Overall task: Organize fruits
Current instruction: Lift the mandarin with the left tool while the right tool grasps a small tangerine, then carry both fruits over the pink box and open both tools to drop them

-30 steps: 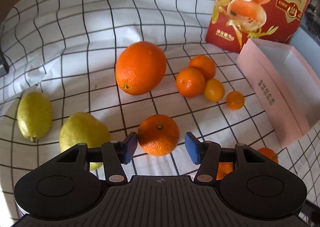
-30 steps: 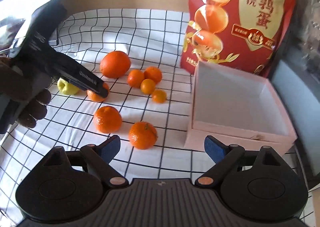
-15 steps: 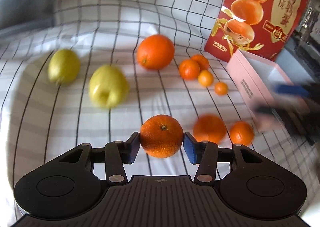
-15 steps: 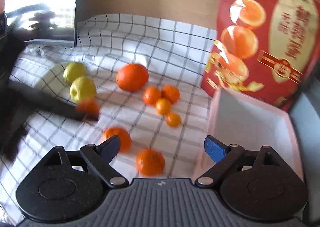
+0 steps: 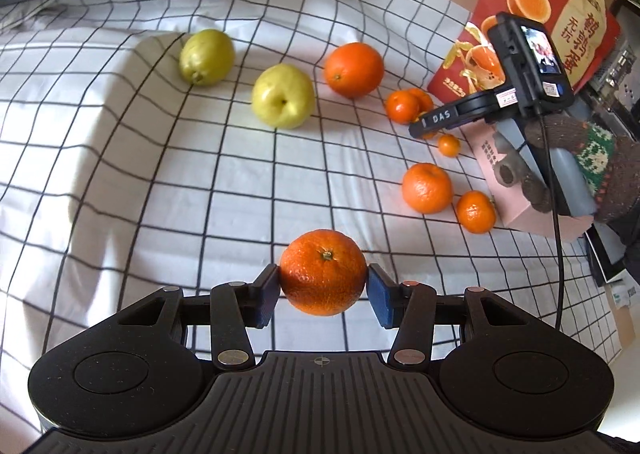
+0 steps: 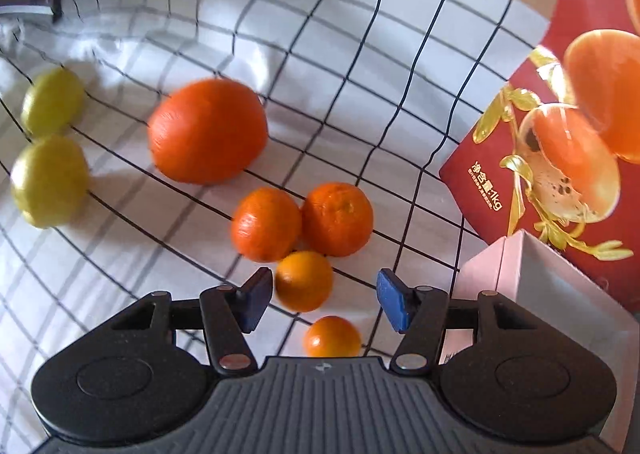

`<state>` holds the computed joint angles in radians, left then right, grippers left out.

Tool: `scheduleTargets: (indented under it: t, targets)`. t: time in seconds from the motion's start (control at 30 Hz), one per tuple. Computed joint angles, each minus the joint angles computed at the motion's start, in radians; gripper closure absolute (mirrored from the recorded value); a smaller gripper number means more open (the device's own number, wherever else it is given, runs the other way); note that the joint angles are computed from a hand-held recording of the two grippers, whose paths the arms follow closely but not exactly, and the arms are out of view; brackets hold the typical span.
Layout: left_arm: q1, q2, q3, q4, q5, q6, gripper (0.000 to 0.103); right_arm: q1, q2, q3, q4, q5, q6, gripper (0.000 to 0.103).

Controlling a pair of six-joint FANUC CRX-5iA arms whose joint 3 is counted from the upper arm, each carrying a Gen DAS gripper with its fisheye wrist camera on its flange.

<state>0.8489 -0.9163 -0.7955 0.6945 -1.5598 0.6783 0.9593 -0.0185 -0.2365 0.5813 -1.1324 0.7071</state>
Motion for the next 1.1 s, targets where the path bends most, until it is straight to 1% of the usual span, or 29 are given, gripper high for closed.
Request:
scheduleTargets:
  t: [0.03,0.07,0.1,0.13,0.2,0.23,0.33,0.43,0.53,0.6,0.67,0.8,0.93,1.03,1.1]
  targets:
    - [0.004,0.001,0.0,-0.002,-0.004,-0.003,0.051,-0.001,-0.007,-0.009,0.003,0.014,-0.007,0.051]
    - [0.002,0.003,0.0,-0.006,-0.004,-0.006,0.051,-0.002,-0.009,-0.007,-0.008,0.018,-0.003,0.058]
    - [-0.011,0.009,0.002,-0.011,0.002,-0.002,0.051,-0.003,-0.011,-0.005,-0.015,0.024,-0.002,0.062]
    - [-0.024,0.015,0.004,-0.013,0.008,-0.001,0.051,0.0,-0.014,-0.006,-0.017,0.026,-0.005,0.072]
    - [-0.049,0.022,0.005,-0.012,0.016,-0.002,0.051,0.009,-0.025,-0.012,-0.009,0.029,-0.027,0.072]
    - [-0.077,0.032,0.007,-0.012,0.032,0.006,0.05,0.015,-0.039,-0.02,-0.007,0.039,-0.04,0.072]
    - [-0.157,0.06,0.015,-0.017,0.07,0.029,0.051,0.046,-0.11,-0.051,-0.02,0.067,-0.067,0.072]
    - [-0.242,0.085,0.022,-0.02,0.102,0.046,0.051,0.111,-0.195,-0.092,-0.013,0.063,-0.132,0.072]
    - [-0.331,0.111,0.028,-0.021,0.129,0.06,0.05,0.207,-0.279,-0.149,0.03,0.013,-0.225,0.072]
    - [-0.4,0.132,0.034,-0.023,0.151,0.067,0.05,0.28,-0.333,-0.191,0.059,-0.046,-0.302,0.072]
    - [-0.474,0.156,0.04,-0.025,0.177,0.074,0.05,0.366,-0.384,-0.229,0.078,-0.133,-0.398,0.072]
    - [-0.641,0.22,0.061,-0.03,0.242,0.093,0.05,0.542,-0.487,-0.309,0.099,-0.356,-0.594,0.072]
    - [-0.799,0.303,0.101,-0.025,0.309,0.113,0.05,0.711,-0.566,-0.355,0.076,-0.575,-0.806,0.072]
    - [-0.898,0.376,0.153,0.002,0.365,0.114,0.05,0.826,-0.621,-0.383,0.056,-0.714,-0.957,0.072]
    - [-0.96,0.436,0.197,0.03,0.416,0.116,0.05,0.903,-0.655,-0.394,0.046,-0.798,-1.053,0.072]
